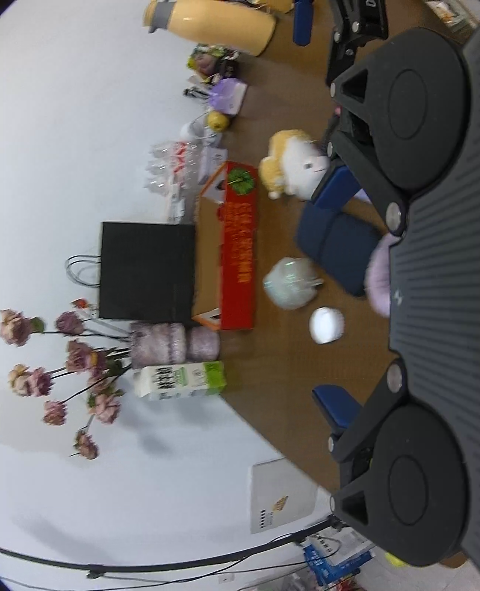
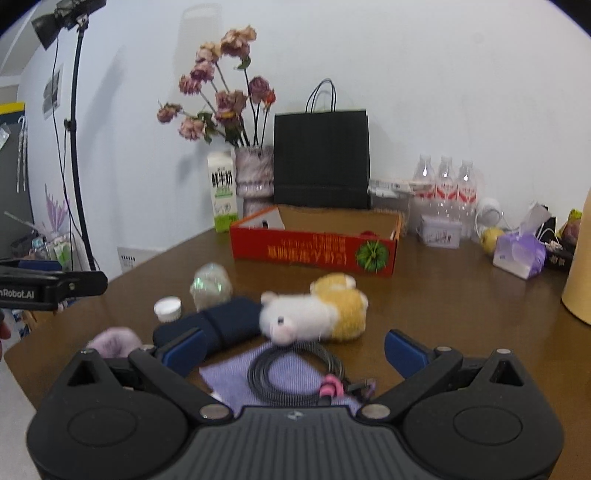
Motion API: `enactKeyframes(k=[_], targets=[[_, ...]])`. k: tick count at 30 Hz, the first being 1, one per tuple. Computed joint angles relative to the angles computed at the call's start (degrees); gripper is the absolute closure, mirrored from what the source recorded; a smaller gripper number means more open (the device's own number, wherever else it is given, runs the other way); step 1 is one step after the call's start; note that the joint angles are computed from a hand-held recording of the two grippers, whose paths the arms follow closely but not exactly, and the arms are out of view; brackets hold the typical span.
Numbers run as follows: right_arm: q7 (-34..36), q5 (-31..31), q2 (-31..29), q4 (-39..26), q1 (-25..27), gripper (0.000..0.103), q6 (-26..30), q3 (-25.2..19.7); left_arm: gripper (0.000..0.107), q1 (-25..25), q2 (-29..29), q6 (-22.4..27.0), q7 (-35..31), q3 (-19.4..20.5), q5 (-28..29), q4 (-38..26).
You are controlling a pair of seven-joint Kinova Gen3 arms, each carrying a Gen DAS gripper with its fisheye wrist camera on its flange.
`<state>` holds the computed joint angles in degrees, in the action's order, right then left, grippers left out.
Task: Organize objects
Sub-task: 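Grasp the lavender headband with the left tool, then lift the headband with the left tool while the right tool grasps the black braided cable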
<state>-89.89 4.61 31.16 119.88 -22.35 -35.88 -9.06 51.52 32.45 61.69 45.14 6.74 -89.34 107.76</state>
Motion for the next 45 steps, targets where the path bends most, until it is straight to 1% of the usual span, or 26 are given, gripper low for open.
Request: enactKeyframes(k=[5, 9, 15, 18, 21, 25, 27, 28, 29, 31, 34, 40, 45], targets=[[1.03, -1.21, 0.75, 1.35, -0.9, 0.0, 0.58, 0.51, 0.004, -0.12, 1.29, -3.04, 1.4, 0.84, 0.49, 0.99], [0.95, -1.47, 1.19, 2.25, -0.75, 0.0, 1.09, 0.44, 0.004, 0.67, 2.84, -4.26, 2.76, 0.46, 1.52, 1.0], [-0.2, -0.51, 2.14, 3.06, 0.21, 0.0, 2.23, -0.28, 0.004, 2.75, 7.01, -2.07, 1.7, -1.67, 3.6, -2.73], [-1.01, 0.13, 2.4, 3.06, 0.7, 0.0, 3.07, -0.74, 0.004, 2.32, 8.36, -3.15, 0.17, -2.6, 5.38, -4.5], [-1.48, 0.46, 2.61, 2.94, 0.86, 0.0, 3.07, -0.8, 0.004, 2.62, 8.85, -4.03, 1.71, -4.01, 6.2, -4.8], [-1.18, -0.34, 2.99, 1.5, 0.02, 0.0, 3.7, -0.09, 0.004, 3.11, 9.27, -4.07, 3.91, -5.4, 4.9, -4.57], [-1.0, -0.66, 3.28, 0.84, -0.27, 0.0, 4.07, 0.07, 0.017, 2.91, 9.14, -4.89, 5.62, -5.7, 3.14, -3.85], [-0.94, -0.7, 3.42, 0.61, -0.34, 0.0, 4.18, 0.08, 0.039, 2.48, 8.68, -6.15, 7.32, -5.67, 1.49, -2.91], [-0.88, -0.69, 3.53, 0.42, -0.37, 0.0, 4.26, 0.06, 0.056, 1.73, 8.08, -7.68, 9.56, -5.37, -0.36, -1.73], [-0.78, -0.75, 3.72, 0.13, -0.45, 0.0, 4.4, 0.08, 0.072, 0.85, 7.82, -7.94, 11.67, -4.55, -1.58, -0.85], [-0.72, -1.01, 3.9, -0.16, -0.44, 0.0, 4.54, 0.19, 0.076, 0.55, 7.59, -6.47, 13.18, -3.55, -2.33, 0.14], [-0.51, -1.48, 4.48, -1.33, -0.53, 0.0, 4.56, 0.58, 0.076, 0.06, 7.04, -3.62, 13.2, -2.49, -1.93, 1.06], [1.74, -2.66, 4.96, -4.29, -2.21, 0.0, 7.03, 2.05, 0.076, -0.44, 6.4, -1.84, 12.13, -2.05, -1.82, 1.37]])
